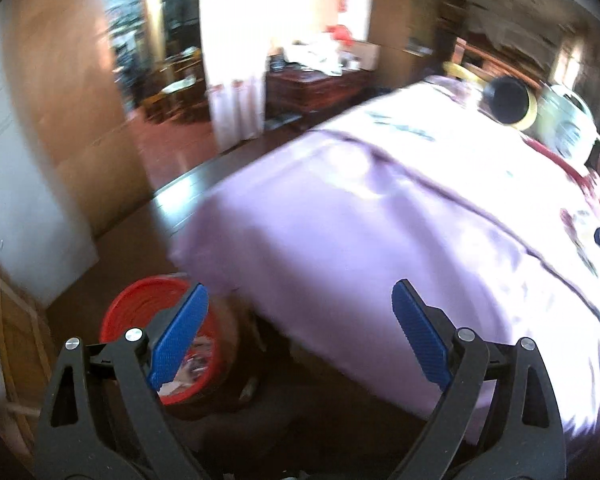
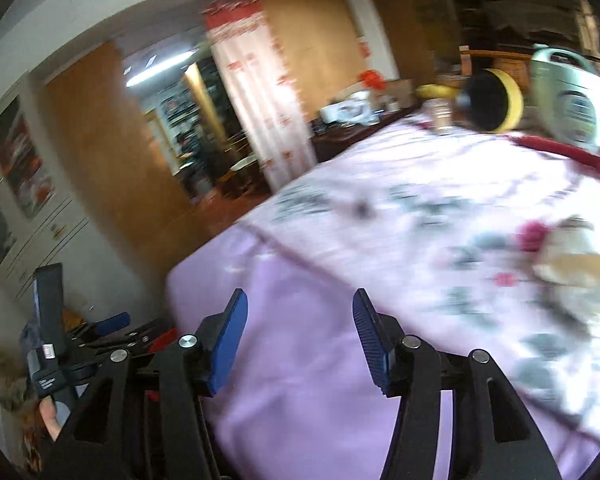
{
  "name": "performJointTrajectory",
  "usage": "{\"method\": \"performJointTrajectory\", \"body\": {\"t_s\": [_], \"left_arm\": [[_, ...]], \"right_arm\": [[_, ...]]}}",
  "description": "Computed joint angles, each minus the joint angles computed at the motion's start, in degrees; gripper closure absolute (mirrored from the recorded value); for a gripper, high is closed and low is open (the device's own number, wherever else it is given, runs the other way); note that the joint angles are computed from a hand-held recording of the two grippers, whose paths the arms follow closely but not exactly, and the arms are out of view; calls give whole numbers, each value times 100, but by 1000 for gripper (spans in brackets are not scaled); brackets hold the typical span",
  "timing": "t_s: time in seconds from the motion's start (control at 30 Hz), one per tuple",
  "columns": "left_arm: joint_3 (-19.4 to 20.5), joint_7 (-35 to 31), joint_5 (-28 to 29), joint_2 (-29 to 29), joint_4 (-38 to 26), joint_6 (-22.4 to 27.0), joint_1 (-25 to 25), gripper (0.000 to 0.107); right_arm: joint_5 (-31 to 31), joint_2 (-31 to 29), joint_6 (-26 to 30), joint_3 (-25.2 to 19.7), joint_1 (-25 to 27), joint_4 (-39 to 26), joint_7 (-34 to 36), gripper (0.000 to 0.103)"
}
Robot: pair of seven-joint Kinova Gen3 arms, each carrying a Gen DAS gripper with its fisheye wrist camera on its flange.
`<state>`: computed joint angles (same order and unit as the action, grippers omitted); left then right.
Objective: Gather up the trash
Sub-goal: 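Return to the bed and grasp the upturned white bowl with the left tool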
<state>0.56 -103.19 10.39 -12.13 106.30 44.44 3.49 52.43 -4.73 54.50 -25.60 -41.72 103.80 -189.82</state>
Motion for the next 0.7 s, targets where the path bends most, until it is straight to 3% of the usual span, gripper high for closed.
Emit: {"method": "performJointTrajectory", "body": {"t_s": [0.2,0.3,0.47,0.57,0.7], "left_arm": [[908,467,-392,363,-445,52,627,16],[1213,764,-642,675,-727,81,1020,16],[1558,1270,-1253,1169,-1200,182,1738,16],[1674,1641,-1704,1481,-1523,249,2233,16],[1692,2003,-2103,1967,-2108,395,2869,16]], "right_arm": [[-451,-1099,900,-60,478,653,-35,45],[-747,-1612,1038,30,825,941,87,45],[-1041,-2594,691,348,1229,1747,-26,45],[-1342,-3087,301,820,1291,2021,47,43],[-1470,-3140,378,615,1745,1985,184,41]]}}
